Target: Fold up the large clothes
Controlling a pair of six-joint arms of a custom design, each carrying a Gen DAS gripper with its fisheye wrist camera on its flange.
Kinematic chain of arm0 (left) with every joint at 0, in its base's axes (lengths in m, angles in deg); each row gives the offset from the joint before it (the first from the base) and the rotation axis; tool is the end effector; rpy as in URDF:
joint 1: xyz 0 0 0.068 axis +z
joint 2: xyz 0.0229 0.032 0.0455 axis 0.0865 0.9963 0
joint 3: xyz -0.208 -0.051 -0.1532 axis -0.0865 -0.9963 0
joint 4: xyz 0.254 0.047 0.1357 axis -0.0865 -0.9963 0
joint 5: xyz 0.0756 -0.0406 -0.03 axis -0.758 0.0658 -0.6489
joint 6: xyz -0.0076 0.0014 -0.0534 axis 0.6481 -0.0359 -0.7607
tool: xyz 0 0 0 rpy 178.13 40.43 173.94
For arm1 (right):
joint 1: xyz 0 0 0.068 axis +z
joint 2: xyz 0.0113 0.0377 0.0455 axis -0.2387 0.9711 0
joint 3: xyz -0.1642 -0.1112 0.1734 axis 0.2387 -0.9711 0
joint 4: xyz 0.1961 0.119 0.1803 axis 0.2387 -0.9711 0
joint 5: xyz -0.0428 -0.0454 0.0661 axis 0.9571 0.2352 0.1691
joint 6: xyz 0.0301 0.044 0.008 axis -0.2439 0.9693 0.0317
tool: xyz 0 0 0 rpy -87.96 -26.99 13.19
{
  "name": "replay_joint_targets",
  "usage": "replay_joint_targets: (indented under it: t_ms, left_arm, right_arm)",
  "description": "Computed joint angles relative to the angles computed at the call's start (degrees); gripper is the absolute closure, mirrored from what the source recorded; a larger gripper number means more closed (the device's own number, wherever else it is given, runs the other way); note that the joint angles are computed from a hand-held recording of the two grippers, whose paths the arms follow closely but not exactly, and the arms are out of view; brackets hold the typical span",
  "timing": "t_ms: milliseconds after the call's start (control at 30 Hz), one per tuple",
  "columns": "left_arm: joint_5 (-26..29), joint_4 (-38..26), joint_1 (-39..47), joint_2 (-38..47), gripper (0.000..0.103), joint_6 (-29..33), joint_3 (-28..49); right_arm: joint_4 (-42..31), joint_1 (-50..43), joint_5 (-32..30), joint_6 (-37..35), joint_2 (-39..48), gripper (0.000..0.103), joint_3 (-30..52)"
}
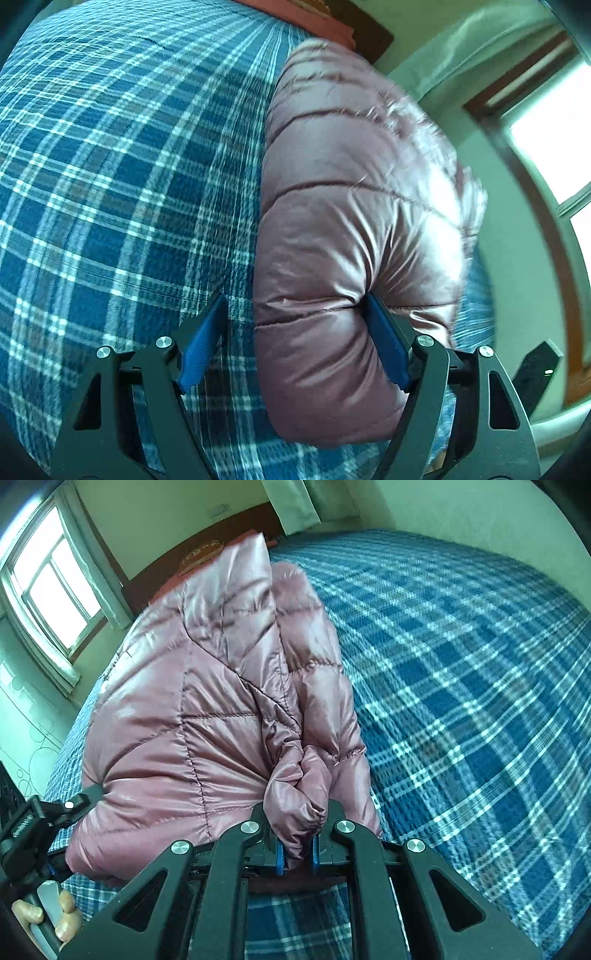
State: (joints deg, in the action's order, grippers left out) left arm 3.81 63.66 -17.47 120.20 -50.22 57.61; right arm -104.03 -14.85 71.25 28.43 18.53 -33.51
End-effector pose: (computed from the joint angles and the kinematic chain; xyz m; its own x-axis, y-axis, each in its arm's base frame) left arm 0.2743 -0.1150 0.1253 -0.7614 -0.5060 -0.4053 -0.2586 0.8103 -0.5259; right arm 0.2355 0.0060 0.1854 -0.8443 0.2006 -0.4970 0.0200 0.9385 0.3448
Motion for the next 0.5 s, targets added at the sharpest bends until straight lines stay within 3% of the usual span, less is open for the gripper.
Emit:
replay_joint_targets:
  t_ms: [100, 233, 300, 367, 433, 500]
  left_arm:
    - [-1.9, 0.1, -0.7, 1.4, 0.028, 0.8, 1.0]
    - [0.2, 0.7, 0.9, -2.1, 0.028, 2.7, -1.0]
    - [0.8, 0.3, 2.2, -5.5, 0.028, 2.8, -2.6]
    - [0.9, 0.3, 3.2, -8.3, 0.025, 3.3, -3.5]
    - [2.5, 1.3, 5.1, -8.7, 0.023, 3.9, -3.5]
    - [4.5, 1.5, 7.0, -7.0, 0.023, 3.8, -1.9]
  right_arm:
    - [0.4, -1.6, -2.8, 0.5, 1.4, 0.094, 0.3]
    - [-1.0, -3.0, -5.8, -1.4, 1.9, 0.089, 1.8]
    - [-4.6, -4.8, -7.3, -4.0, 2.5, 0.076, 4.3]
    - [-7.7, -6.3, -6.6, -5.5, 1.4, 0.044, 6.4]
    - [-8.1, -7.1, -5.3, -5.5, 0.0, 0.036, 8.1]
    - [-7.8, -7.0, -5.7, -5.7, 2.2, 0.036, 11.4]
